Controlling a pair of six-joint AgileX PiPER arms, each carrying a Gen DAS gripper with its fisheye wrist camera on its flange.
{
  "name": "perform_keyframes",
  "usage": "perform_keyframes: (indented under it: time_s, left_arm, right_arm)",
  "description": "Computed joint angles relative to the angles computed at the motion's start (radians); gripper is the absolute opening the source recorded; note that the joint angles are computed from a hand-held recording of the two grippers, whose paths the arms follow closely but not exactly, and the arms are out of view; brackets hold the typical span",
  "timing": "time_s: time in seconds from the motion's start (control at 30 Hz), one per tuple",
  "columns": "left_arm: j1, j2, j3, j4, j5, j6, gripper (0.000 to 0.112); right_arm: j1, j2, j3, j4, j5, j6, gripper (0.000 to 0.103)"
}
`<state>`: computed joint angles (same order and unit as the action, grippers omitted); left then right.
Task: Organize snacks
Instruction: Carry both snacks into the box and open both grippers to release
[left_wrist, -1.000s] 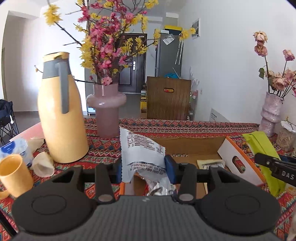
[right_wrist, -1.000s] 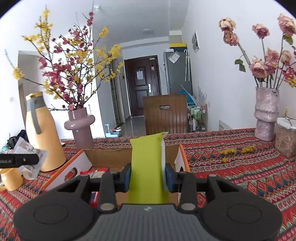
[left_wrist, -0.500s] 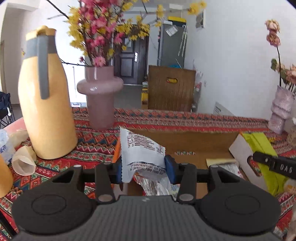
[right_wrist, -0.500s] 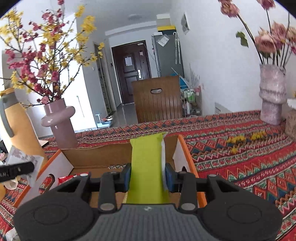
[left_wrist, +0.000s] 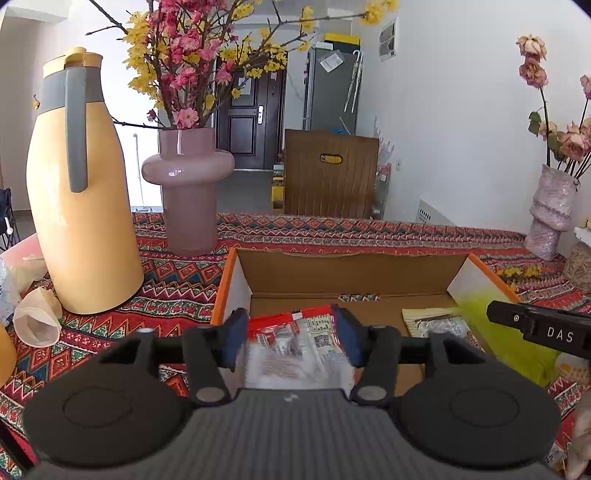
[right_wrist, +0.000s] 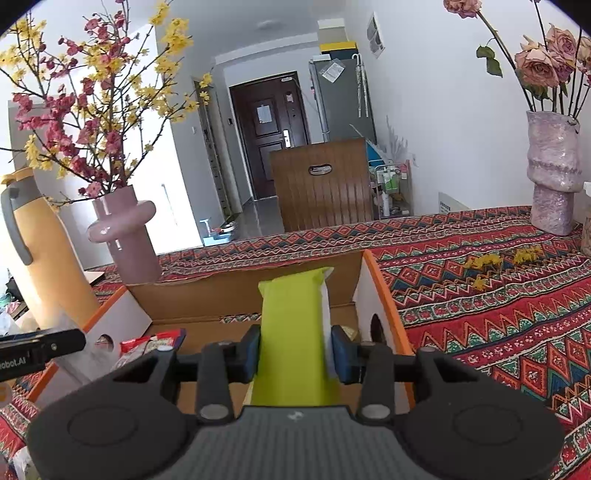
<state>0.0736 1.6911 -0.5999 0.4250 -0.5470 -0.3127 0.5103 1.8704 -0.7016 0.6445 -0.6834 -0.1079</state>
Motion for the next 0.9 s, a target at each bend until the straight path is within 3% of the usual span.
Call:
perform_keyframes:
  time_s: [0.07,0.13,0.17,0.2,0.23,0.37,0.57,0.9]
  left_arm:
    - [0.002,-0.006,0.012,-0.023,-0.02,0.014,0.083]
    - [0.009,-0.013,0.027,-0.031,-0.047,0.017,0.094]
    - [0.011,-0.015,0.033,-0.04,-0.059,0.021,0.103]
    - [0.011,-0.019,0.045,-0.057,-0.078,0.032,0.103]
    - [0.014,-0.021,0.05,-0.058,-0.088,0.033,0.103]
    - [0.029,-0.031,0.051,-0.01,-0.087,-0.006,0.103]
    - [0.022,-0.064,0.073,-0.021,-0.101,0.007,0.103]
    - [0.054,-0.257,0.139,0.046,-0.052,-0.055,0.103]
  right_arm:
    - [0.009,-0.002,0.008,-0.001,-0.021,0.002,0.044]
    - [0.014,-0.013,0.028,-0.026,-0.045,0.03,0.064]
    - [0.019,-0.017,0.037,-0.024,-0.063,0.034,0.083]
    - [0.028,-0.023,0.052,-0.018,-0.091,0.037,0.098]
    - [0.035,-0.027,0.062,-0.014,-0.113,0.041,0.102]
    - [0.049,-0.045,0.095,-0.007,-0.166,0.06,0.103]
    - [0.049,-0.049,0.097,0.001,-0.179,0.048,0.103]
    - [0.126,-0.167,0.131,0.131,-0.2,-0.109,0.103]
